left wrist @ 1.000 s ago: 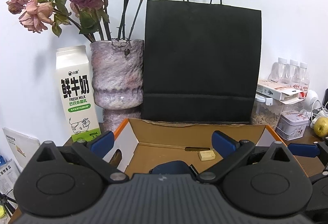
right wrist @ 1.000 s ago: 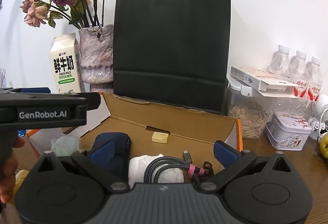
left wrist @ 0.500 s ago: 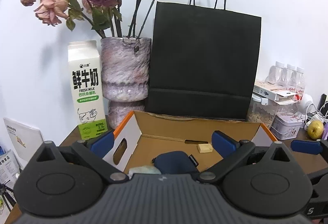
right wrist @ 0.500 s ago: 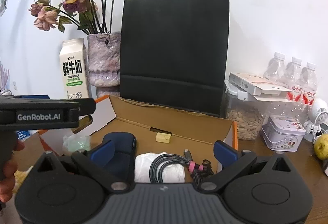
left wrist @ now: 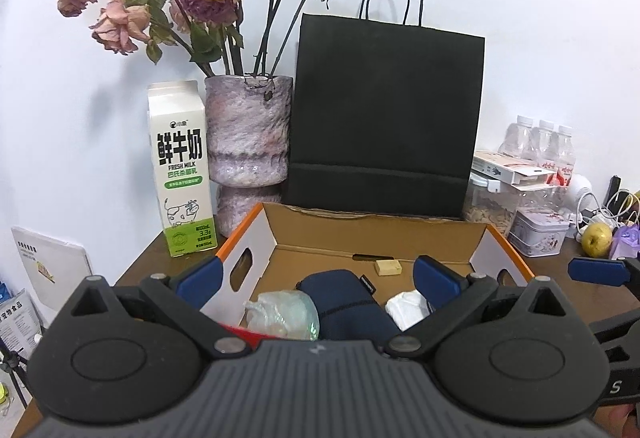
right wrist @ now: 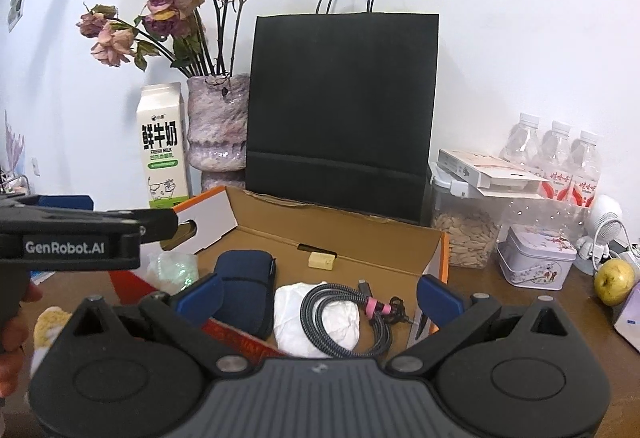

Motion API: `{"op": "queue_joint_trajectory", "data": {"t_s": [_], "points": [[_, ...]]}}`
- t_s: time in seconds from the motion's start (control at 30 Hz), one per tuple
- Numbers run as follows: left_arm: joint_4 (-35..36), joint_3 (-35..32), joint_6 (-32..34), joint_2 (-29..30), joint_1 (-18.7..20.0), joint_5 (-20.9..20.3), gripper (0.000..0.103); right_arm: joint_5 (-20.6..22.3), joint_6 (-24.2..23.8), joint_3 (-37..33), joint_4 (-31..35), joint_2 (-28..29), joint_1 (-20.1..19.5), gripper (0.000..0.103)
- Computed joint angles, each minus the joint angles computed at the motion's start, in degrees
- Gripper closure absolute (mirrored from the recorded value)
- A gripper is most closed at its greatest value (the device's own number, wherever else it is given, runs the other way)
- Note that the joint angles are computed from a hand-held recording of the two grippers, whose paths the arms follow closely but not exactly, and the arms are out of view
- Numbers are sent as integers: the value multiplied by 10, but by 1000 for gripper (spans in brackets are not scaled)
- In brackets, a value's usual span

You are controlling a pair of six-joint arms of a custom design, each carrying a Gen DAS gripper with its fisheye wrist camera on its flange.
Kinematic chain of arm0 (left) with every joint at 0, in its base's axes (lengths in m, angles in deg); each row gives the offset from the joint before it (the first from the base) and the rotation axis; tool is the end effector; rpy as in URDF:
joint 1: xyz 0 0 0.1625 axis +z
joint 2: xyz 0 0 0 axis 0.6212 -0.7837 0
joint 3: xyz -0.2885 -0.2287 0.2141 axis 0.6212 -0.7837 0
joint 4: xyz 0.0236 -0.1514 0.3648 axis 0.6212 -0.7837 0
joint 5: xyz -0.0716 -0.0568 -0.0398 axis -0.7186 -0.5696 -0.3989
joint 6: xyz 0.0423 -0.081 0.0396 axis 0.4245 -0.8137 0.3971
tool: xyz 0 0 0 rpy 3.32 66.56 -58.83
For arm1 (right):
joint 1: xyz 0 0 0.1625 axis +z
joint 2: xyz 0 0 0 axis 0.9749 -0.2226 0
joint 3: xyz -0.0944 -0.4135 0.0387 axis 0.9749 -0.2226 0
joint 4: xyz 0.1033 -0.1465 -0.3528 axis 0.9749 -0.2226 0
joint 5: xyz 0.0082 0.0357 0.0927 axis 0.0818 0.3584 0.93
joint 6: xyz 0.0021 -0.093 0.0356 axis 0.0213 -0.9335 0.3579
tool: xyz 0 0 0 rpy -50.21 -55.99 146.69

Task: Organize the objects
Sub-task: 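Withdraw both open tools from the box, then move both tools back over the table toward the lavender pouch and headband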

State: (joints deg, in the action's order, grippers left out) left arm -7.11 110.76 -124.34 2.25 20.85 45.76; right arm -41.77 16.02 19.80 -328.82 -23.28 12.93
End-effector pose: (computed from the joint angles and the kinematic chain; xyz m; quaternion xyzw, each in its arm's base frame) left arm -0.2120 -0.6793 0.0130 0.4010 0.8001 -0.4209 0.1481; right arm 0.0865 -0.6129 0.1105 0.1012 -0.7326 0.5412 0.4003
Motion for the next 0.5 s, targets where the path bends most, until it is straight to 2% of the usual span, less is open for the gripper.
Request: {"op": "queue_joint_trajectory", "data": {"t_s": [0.5], "points": [[-43, 117, -17, -72, -3, -19, 0, -14, 14, 70, -58, -6, 16, 0]]}}
